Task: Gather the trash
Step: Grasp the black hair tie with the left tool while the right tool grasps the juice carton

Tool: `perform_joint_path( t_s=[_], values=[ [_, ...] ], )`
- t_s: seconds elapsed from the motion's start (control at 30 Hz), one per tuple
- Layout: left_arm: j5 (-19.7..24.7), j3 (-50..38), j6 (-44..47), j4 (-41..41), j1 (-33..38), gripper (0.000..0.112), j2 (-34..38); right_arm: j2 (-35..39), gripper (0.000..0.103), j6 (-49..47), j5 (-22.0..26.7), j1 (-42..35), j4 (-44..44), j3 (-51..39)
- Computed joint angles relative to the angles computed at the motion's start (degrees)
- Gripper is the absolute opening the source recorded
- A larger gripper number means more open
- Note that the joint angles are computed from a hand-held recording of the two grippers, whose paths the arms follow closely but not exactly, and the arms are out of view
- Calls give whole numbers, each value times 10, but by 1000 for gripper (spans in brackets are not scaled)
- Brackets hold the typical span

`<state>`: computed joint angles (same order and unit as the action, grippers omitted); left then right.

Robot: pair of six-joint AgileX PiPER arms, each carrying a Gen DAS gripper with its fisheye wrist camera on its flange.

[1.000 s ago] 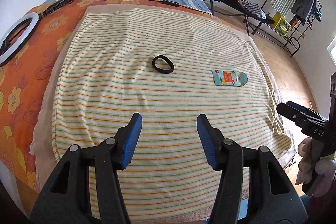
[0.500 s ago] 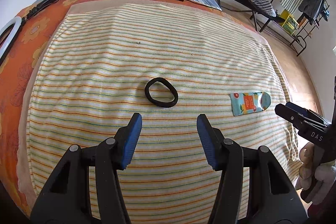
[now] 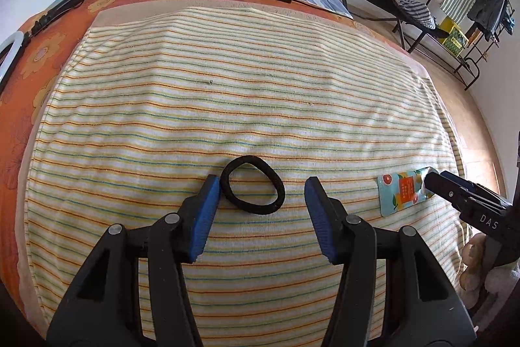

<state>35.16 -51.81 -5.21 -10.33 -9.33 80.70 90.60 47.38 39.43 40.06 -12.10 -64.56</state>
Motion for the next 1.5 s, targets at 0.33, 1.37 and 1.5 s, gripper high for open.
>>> perform_joint_path(
  t_s=[0.33,1.37,1.5],
  values=[
    [-11,17,7,-6,19,15,-12,1,35,-16,-31,-1,23,13],
    [103,35,8,-11,20,6,-195,-76,17,71,82,120,-97,-27],
    [142,35,-25,14,-5,6,-244,-95,18,101,115,167,-112,-35]
  ],
)
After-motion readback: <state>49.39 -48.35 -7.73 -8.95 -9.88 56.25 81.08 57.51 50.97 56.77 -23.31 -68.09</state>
